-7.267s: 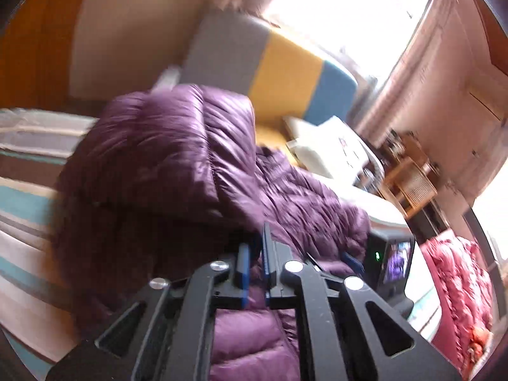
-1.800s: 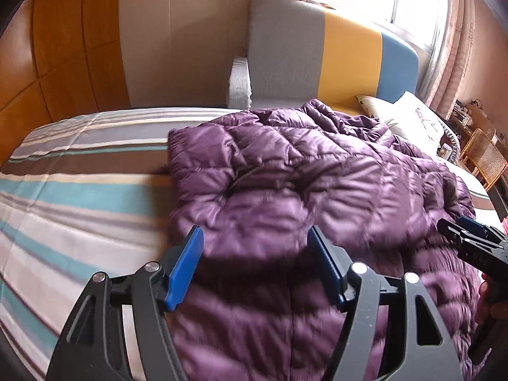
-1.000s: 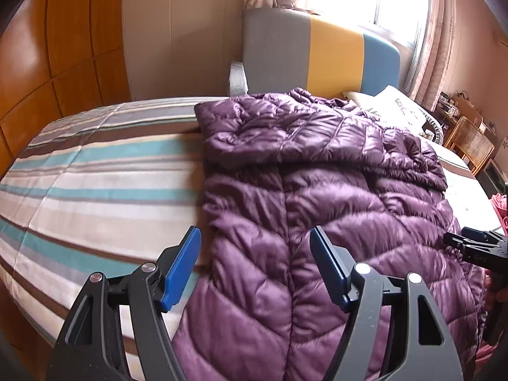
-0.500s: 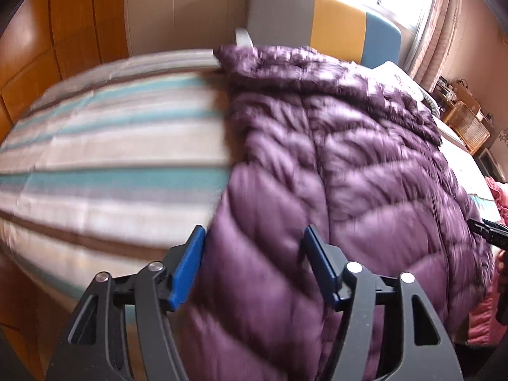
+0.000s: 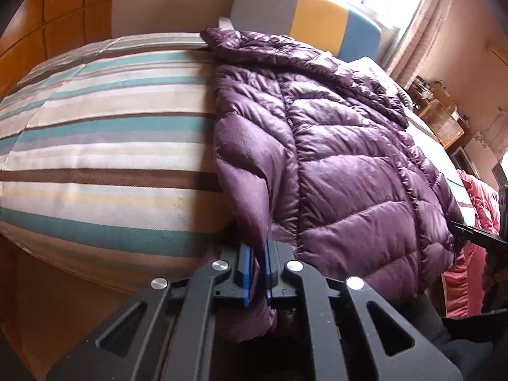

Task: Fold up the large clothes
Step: 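Close both grippers on the jacket hem edge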

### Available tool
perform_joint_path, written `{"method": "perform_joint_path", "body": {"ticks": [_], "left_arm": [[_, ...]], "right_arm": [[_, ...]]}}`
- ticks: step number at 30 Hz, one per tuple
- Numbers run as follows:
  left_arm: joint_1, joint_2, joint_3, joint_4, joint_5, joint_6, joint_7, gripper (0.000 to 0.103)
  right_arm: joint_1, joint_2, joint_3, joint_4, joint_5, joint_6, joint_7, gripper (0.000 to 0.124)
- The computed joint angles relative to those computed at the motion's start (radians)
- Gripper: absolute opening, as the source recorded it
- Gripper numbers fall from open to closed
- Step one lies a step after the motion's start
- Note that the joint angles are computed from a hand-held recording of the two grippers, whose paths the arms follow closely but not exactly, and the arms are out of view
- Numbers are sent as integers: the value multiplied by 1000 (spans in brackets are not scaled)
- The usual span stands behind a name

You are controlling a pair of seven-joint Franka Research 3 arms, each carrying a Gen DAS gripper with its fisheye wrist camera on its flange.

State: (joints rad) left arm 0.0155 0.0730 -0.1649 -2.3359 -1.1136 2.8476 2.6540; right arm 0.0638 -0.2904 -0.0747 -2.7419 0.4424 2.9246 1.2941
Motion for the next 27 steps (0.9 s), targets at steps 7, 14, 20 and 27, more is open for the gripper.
{"method": "perform_joint_path", "body": {"ticks": [7, 14, 20, 27], "left_arm": [[29, -93, 67, -19, 10, -186, 36, 4], [76, -156, 159, 52, -102, -471, 84, 3], [88, -54, 138, 230, -172, -476, 95, 4], [80, 192, 34, 535, -62, -324, -30, 4]], "right_arm": [[63, -116, -74, 14, 80, -129, -169, 5], [116, -231, -142, 84, 246, -189, -355, 5], [121, -45, -146, 275, 379, -103, -442, 5], [33, 278, -56, 547, 310, -32, -304, 5]]}}
